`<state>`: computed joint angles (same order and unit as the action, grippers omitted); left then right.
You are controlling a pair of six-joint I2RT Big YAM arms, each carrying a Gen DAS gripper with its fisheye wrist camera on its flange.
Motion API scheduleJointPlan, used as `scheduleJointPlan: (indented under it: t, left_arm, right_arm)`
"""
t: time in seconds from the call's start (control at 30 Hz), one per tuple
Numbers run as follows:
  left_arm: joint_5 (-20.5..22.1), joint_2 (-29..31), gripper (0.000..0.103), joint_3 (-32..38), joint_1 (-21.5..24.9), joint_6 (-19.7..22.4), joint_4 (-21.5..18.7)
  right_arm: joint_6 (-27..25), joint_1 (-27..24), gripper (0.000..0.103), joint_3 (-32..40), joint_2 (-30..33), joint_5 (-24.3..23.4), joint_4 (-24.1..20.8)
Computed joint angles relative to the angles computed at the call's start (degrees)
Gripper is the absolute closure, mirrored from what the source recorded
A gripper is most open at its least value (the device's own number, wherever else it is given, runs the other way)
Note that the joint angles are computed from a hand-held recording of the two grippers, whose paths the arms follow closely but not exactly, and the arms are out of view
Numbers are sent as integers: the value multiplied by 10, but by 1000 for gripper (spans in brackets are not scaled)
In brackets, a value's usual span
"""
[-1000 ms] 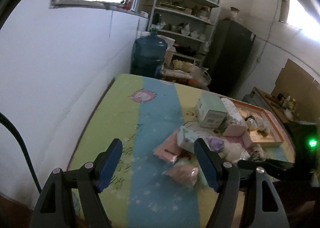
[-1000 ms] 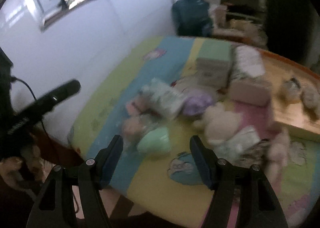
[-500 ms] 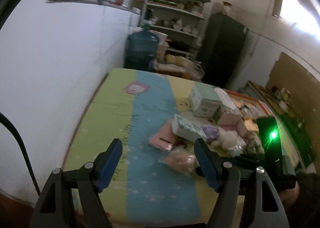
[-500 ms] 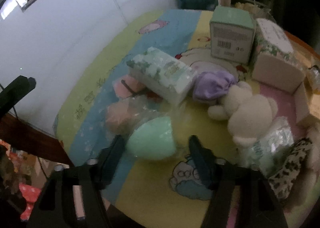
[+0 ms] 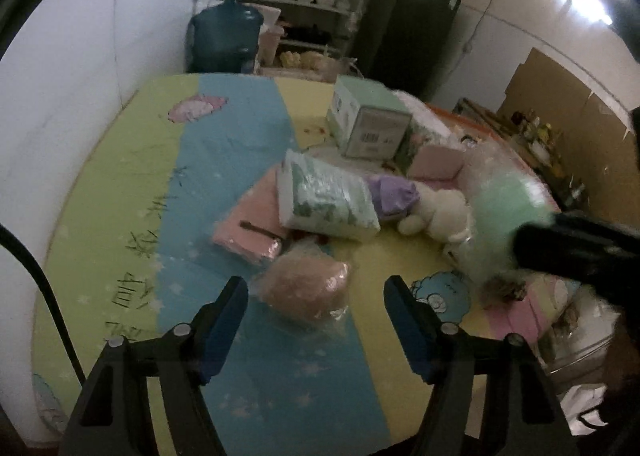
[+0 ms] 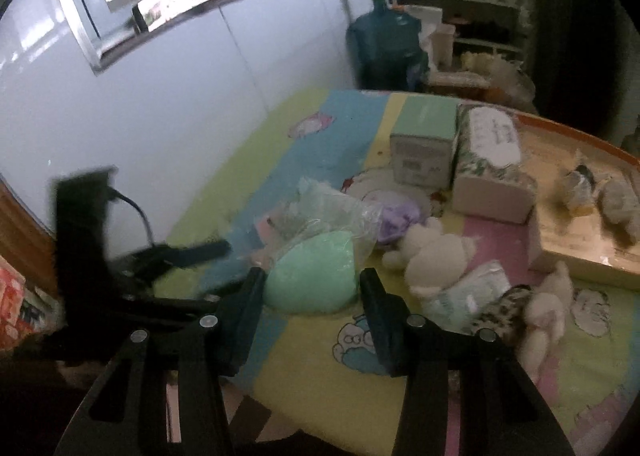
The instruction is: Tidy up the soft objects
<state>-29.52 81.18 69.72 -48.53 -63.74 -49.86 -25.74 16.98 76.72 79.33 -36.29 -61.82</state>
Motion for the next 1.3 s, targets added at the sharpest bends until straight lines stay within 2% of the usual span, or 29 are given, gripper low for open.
scheduleJointPlan:
  t: [0.17,0.23,0.5,0.57,0.73,1.0,1.3]
  left_arm:
    - [2,4,33,-7,8,-7,8]
    - [7,6,38,-7,11,-10,1]
    - [-2,8,46,-9,7,18,14]
    - [-5,6,53,-11,5,14,14]
    - [-10,-3,55,-16,0,9,18]
    - [-47,-29,55,-5,-20,-7,2]
    - [-100,-31,55,56,-29,24,-21]
  right_arm:
    - [5,-8,53,-4,-9,3,2]
    - [4,-12,53,-2,-9,4,-1]
    - [6,-19,53,-15,-23,4,-1]
    - [8,-19,53,-16,-24,4,1]
    - [15,-18,53,-17,-26,4,6]
    - [23,-19,53,-12,-27,-5,10]
    - [37,-29,53,6,-21,-19,16]
